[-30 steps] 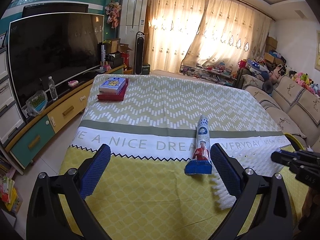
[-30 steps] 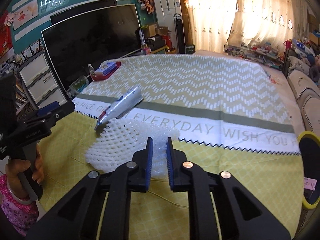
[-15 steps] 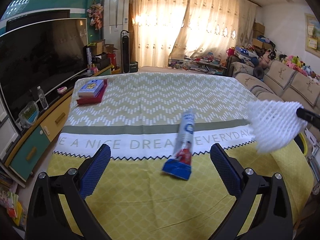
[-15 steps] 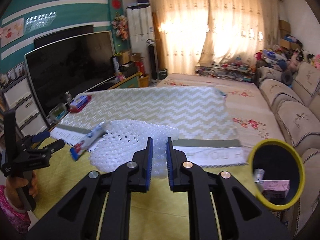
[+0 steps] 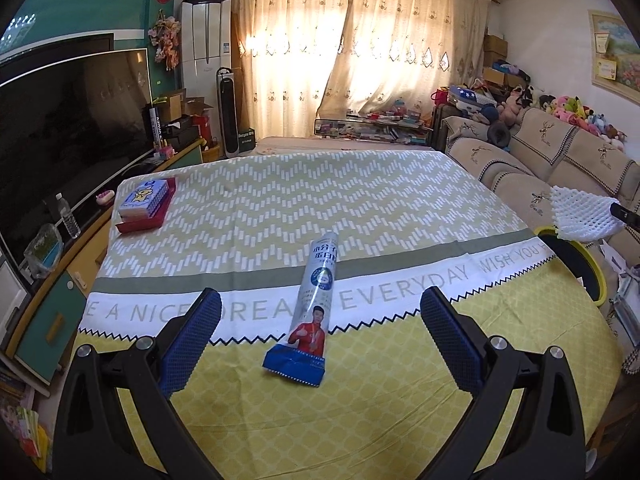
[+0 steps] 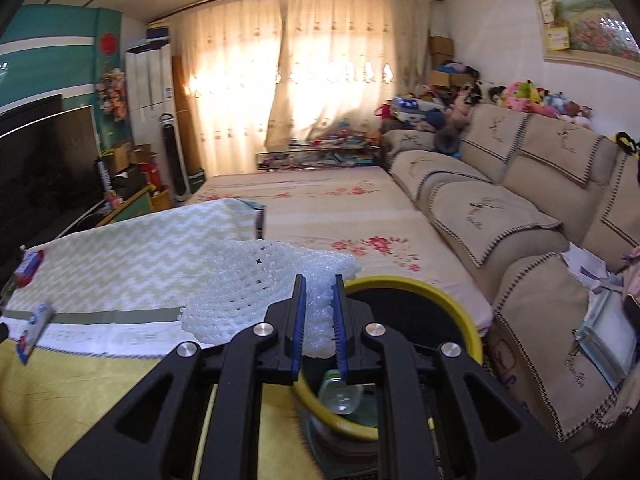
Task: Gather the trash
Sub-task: 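Carry the white foam net over the yellow bin and open the right gripper, then lower the left gripper around the white-and-blue tube and close it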
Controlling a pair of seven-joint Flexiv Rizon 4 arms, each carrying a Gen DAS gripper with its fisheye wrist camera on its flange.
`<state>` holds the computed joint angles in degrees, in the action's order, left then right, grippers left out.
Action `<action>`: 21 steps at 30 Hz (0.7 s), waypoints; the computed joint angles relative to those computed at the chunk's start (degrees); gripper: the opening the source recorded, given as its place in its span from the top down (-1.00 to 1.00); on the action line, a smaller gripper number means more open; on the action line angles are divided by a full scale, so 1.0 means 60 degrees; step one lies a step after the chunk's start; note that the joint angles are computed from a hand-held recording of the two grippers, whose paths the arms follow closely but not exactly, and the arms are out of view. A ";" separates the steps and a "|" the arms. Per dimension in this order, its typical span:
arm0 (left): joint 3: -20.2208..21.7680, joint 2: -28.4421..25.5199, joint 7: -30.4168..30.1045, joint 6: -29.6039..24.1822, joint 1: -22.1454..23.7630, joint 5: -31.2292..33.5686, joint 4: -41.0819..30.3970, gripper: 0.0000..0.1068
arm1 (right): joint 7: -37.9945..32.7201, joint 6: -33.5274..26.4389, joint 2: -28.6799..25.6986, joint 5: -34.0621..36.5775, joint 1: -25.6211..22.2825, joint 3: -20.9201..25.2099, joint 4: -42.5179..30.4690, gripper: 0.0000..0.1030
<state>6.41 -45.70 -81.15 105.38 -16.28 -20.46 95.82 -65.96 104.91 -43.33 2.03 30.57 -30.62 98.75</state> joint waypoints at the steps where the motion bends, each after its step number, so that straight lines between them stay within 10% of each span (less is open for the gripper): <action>1: 0.0014 -0.0011 0.0007 -0.0021 -0.0018 0.0004 -0.0020 -0.84 | 0.0046 -0.0040 -0.0106 0.0053 -0.0010 -0.0110 -0.0047 0.76; 8: 0.0189 -0.0104 0.0024 -0.0255 -0.0160 0.0019 -0.0225 -0.84 | 0.0892 -0.0758 -0.0989 -0.0048 -0.0276 -0.0619 -0.0744 0.73; 12: 0.0209 -0.0192 0.0020 -0.0438 -0.0137 0.0075 -0.0395 -0.84 | 0.1702 -0.0979 -0.1553 -0.0269 -0.0173 -0.1083 -0.1091 0.24; 21: -0.0343 -0.0485 -0.0213 -0.1520 0.0493 0.0421 -0.1095 -0.84 | 0.1433 -0.0129 -0.1528 -0.0166 0.0734 -0.1647 -0.0762 0.04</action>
